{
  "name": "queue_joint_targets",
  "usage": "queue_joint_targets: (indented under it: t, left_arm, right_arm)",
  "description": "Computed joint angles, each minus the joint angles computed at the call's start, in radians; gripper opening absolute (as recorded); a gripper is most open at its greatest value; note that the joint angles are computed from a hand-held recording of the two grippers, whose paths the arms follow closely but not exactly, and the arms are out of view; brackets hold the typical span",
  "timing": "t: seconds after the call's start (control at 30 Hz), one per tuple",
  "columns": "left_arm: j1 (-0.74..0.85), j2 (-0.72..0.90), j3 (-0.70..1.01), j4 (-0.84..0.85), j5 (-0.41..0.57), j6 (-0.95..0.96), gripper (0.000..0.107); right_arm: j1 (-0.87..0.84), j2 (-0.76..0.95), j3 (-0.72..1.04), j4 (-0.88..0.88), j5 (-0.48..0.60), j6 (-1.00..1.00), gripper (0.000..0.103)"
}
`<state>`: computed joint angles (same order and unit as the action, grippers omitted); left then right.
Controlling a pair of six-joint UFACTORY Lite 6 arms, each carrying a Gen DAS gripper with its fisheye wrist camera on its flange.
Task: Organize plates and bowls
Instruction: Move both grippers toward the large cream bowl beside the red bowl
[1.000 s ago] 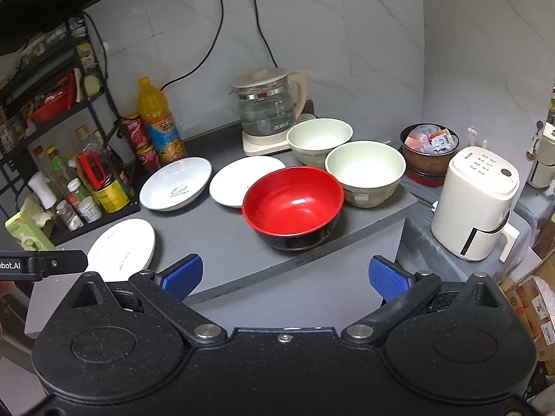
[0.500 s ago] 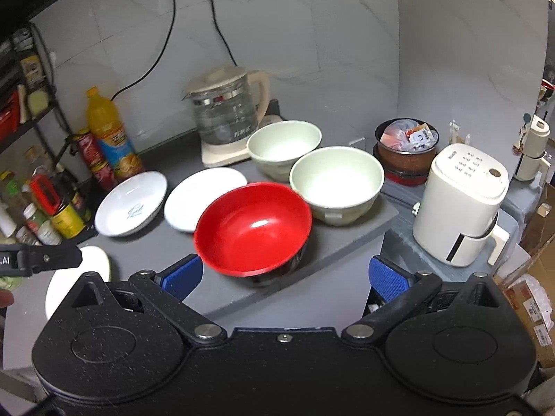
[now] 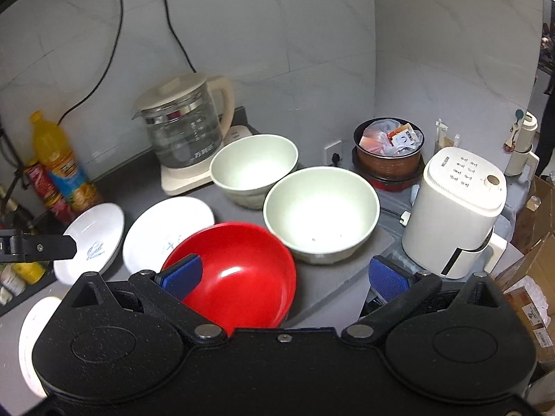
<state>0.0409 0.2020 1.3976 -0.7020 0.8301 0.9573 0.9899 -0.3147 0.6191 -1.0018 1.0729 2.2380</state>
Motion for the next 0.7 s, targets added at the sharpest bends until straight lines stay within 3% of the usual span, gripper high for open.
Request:
queue_joint_targets:
  t: [0.4, 0.7]
  left_arm:
    - [-0.147, 0.279, 0.314, 0.093, -0.007, -0.141, 0.1]
    - [-0.272, 0.374, 0.409, 0.214, -0.062, -0.335, 0.094]
  right_arm:
    - [-0.286, 0.014, -0.03, -0.094, -0.181, -0.05, 0.103]
    - [-0.577, -0.035, -0.122, -0.145, -0.431, -0.151, 0.103]
